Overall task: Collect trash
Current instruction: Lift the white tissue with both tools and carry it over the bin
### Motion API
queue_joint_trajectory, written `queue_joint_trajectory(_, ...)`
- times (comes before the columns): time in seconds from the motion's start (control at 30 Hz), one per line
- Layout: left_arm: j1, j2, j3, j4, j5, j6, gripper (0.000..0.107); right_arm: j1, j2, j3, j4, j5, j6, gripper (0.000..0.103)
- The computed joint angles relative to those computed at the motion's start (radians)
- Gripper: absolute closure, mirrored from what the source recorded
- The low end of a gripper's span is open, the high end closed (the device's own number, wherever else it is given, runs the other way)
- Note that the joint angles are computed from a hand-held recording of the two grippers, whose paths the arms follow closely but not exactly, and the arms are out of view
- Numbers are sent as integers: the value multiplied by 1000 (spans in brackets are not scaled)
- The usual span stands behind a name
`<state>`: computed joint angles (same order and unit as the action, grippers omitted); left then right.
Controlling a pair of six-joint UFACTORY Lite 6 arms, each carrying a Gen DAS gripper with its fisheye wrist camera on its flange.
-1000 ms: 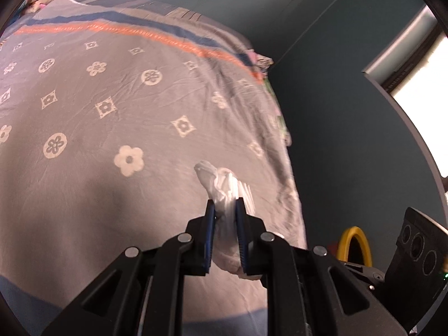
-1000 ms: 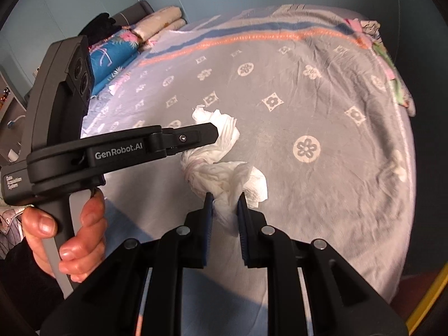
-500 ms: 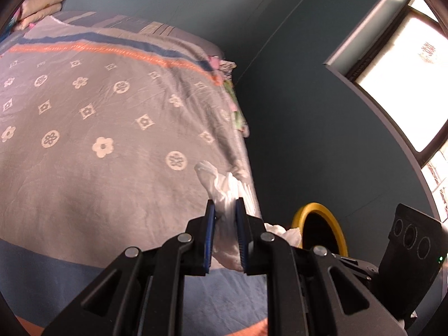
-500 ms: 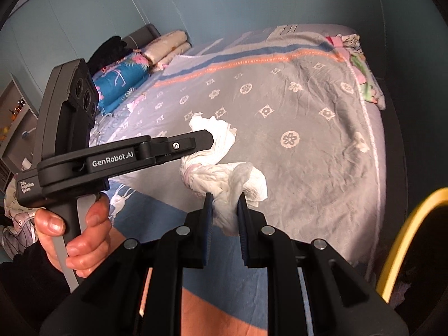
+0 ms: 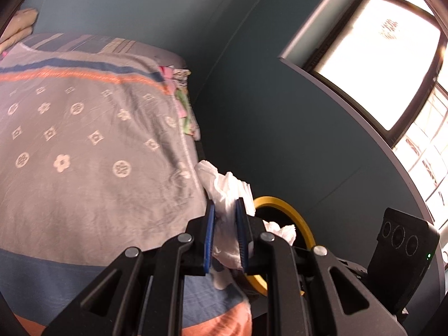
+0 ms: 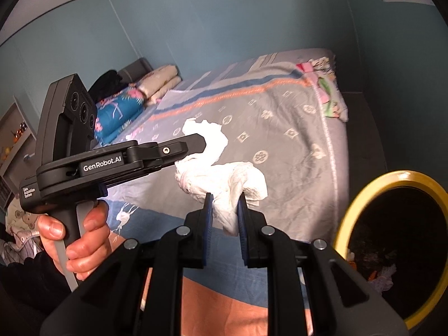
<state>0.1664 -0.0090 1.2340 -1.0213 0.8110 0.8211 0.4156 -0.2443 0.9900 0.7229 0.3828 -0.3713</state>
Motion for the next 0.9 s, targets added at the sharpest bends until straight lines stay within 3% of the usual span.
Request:
queue_joint_trajectory(0.13, -102, -2, 3, 22, -54, -43, 93, -73, -95, -66, 17, 30, -26, 87)
queue_joint_trajectory(0.43, -306, 121, 70, 28, -167, -117, 93, -365, -229, -203, 218, 161, -296, 87)
queue_joint_trajectory(0.9, -552, 484, 351, 131, -237, -259, 89, -811, -179, -324, 392, 329, -675, 86)
